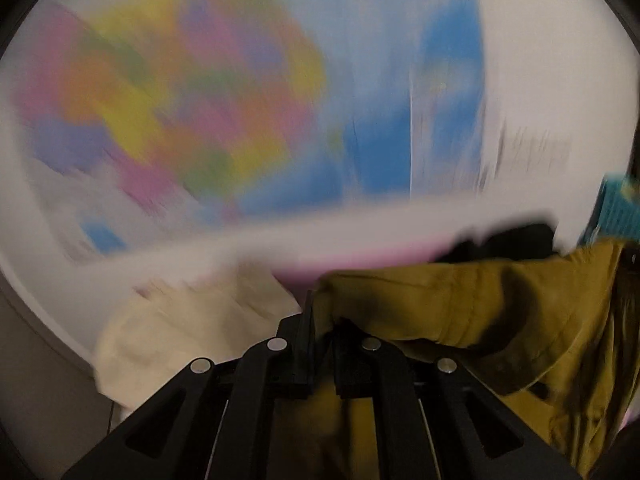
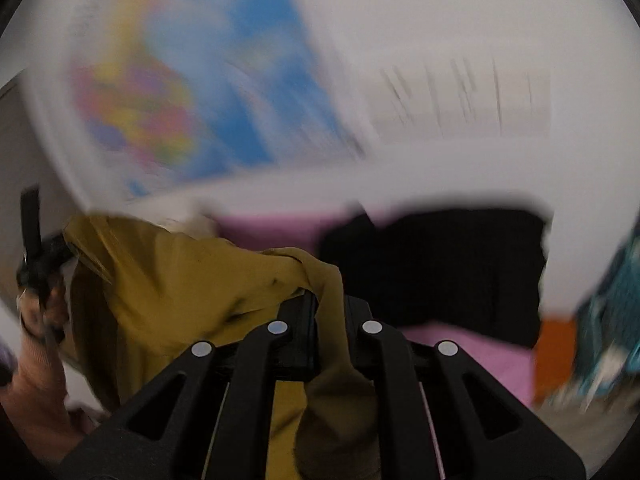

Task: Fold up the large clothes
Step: 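Lift the jacket with the right gripper while the left gripper grasps another edge, then hold the jacket with both grippers and spread it flat on the bed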

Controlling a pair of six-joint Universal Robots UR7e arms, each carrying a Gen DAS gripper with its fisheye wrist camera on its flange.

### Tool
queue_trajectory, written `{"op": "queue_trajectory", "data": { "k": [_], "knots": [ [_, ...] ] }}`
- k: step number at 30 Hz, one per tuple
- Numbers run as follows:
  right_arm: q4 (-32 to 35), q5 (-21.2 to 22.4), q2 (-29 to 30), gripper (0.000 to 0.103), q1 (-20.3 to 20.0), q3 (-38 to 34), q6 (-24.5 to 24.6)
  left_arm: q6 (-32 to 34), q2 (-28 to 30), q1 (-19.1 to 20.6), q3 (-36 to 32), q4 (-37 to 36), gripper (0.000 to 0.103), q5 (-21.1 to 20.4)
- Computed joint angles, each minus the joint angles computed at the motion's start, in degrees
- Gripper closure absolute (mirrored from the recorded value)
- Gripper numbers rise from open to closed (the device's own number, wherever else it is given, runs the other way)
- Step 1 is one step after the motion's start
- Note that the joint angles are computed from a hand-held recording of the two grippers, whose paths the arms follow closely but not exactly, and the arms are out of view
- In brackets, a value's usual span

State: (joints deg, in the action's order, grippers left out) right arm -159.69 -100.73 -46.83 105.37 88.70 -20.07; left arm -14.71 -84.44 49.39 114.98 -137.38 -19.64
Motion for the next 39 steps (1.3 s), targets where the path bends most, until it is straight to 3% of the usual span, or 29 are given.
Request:
{"op": "queue_trajectory", "data": {
  "k": [2,4,5,8,9,11,16,19,21,24,25,26,27,28,31,33,35,37,39],
  "knots": [
    [1.2,-5.2,4.8,0.095,-1.5,-3.3,0.3,-0.3,6.6,7.3,-4.4,0.3,0.098,-5.1],
    [0.5,-9.8,8.5,0.089,-2.7,-5.3,1.0,1.7,10.9,11.9,-7.6,-1.4,0.098,-7.3],
    [-2.4,-13.5,9.9,0.076,-2.2,-5.5,-0.8,3.1,12.3,13.4,-8.6,-2.6,0.098,-7.9],
    [-9.8,-18.9,10.9,0.054,-0.4,-3.8,-5.9,5.3,13.4,15.6,-10.2,-4.3,0.092,-9.3],
    [-13.0,-19.7,10.5,0.052,0.5,-2.2,-8.7,6.8,13.3,16.1,-10.7,-4.8,0.089,-10.3],
    [-20.8,-20.8,9.3,0.038,2.6,1.7,-16.6,10.1,12.9,16.4,-10.3,-7.1,0.081,-10.6],
    [-32.7,-18.9,10.1,0.028,7.0,8.4,-36.8,17.8,12.1,15.7,-7.4,-13.5,0.064,-11.4],
    [-36.0,-19.7,14.0,0.027,8.4,10.5,-50.4,21.9,12.6,15.8,-6.4,-17.2,0.063,-11.6],
    [-42.7,-22.5,19.9,0.028,8.5,8.2,-59.6,22.7,12.8,16.0,-6.2,-17.8,0.063,-11.7],
    [-50.9,-23.8,25.9,0.037,7.1,5.1,-70.0,22.2,13.2,16.3,-6.7,-17.0,0.058,-12.4],
    [-51.4,-24.8,27.3,0.046,7.2,3.5,-70.5,21.4,13.4,16.4,-6.9,-16.3,0.058,-12.2],
    [-49.6,-25.0,27.1,0.065,7.1,3.2,-68.7,20.6,13.6,16.7,-7.5,-15.1,0.058,-12.5],
    [-45.4,-24.6,26.1,0.077,7.0,2.9,-64.4,20.2,13.8,17.0,-8.0,-14.5,0.059,-12.8],
    [-39.5,-22.5,24.0,0.102,6.6,2.6,-58.4,19.6,13.8,17.1,-8.4,-14.0,0.059,-12.9],
    [-25.8,-12.8,17.7,0.098,4.5,-0.2,-40.4,16.8,13.5,18.2,-11.2,-11.4,0.059,-16.2],
    [-17.5,-8.6,16.3,0.098,3.8,-5.1,-28.4,14.0,13.6,19.2,-13.9,-9.0,0.059,-19.1],
    [-12.2,-6.8,17.0,0.098,3.4,-10.7,-18.9,12.8,14.0,20.2,-16.6,-7.8,0.056,-22.4],
    [-5.9,-8.4,19.7,0.098,3.0,-17.2,-11.0,9.1,15.1,21.2,-19.7,-4.8,0.048,-23.9],
    [-1.9,-9.6,22.6,0.097,2.5,-22.3,-7.2,8.9,15.9,21.5,-21.0,-4.2,0.048,-24.0]
  ]
}}
